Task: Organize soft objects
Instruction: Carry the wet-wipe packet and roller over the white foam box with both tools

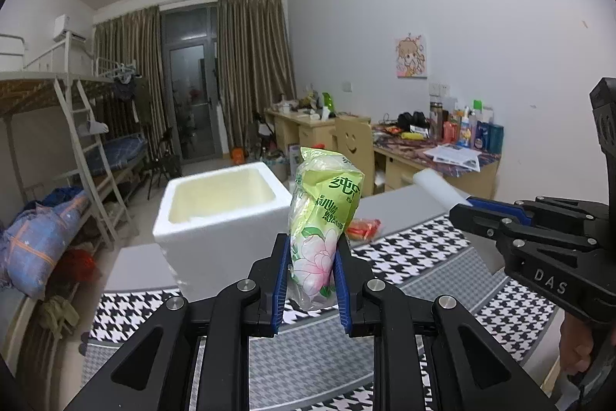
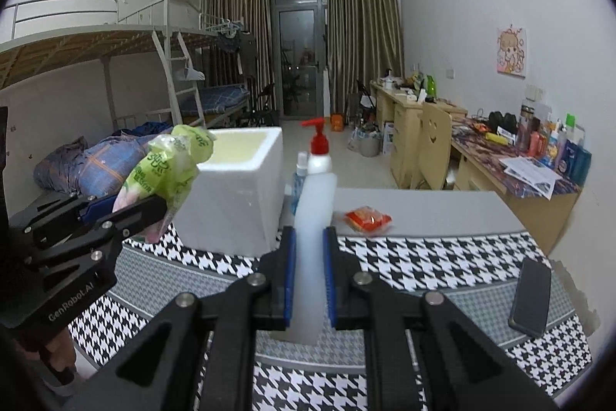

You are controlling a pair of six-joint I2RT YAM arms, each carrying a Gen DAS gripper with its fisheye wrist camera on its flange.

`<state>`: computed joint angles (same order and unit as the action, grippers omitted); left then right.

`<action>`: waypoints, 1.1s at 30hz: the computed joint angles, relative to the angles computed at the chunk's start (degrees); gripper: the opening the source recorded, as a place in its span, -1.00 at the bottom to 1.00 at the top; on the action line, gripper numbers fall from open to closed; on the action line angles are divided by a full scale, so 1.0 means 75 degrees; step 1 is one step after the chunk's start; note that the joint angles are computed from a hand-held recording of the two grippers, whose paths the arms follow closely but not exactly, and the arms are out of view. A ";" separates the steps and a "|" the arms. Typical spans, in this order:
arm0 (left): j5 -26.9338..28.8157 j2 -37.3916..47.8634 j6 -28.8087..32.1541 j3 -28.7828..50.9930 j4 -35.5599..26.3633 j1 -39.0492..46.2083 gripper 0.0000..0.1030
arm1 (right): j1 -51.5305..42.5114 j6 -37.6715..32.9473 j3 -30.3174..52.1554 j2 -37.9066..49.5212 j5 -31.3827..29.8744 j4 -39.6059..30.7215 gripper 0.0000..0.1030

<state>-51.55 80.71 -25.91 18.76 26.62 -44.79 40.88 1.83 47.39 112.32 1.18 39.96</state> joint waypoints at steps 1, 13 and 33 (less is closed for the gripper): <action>0.0027 -0.0077 0.0096 -0.0029 0.0073 0.0055 -0.55 | 0.0012 0.0029 0.0018 -0.0030 0.0010 0.0035 -0.67; 0.0017 -0.0529 0.0713 0.0096 0.0001 0.1054 -0.55 | 0.0152 -0.0044 0.0862 0.0131 -0.0148 -0.0538 -0.67; 0.0747 -0.0647 0.1388 0.0355 0.0350 0.2333 -0.55 | 0.0441 -0.0232 0.2530 0.0649 -0.0204 -0.1603 -0.67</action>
<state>-45.95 75.85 -15.50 21.42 29.25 -27.29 44.18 0.09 66.36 117.18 -0.35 27.94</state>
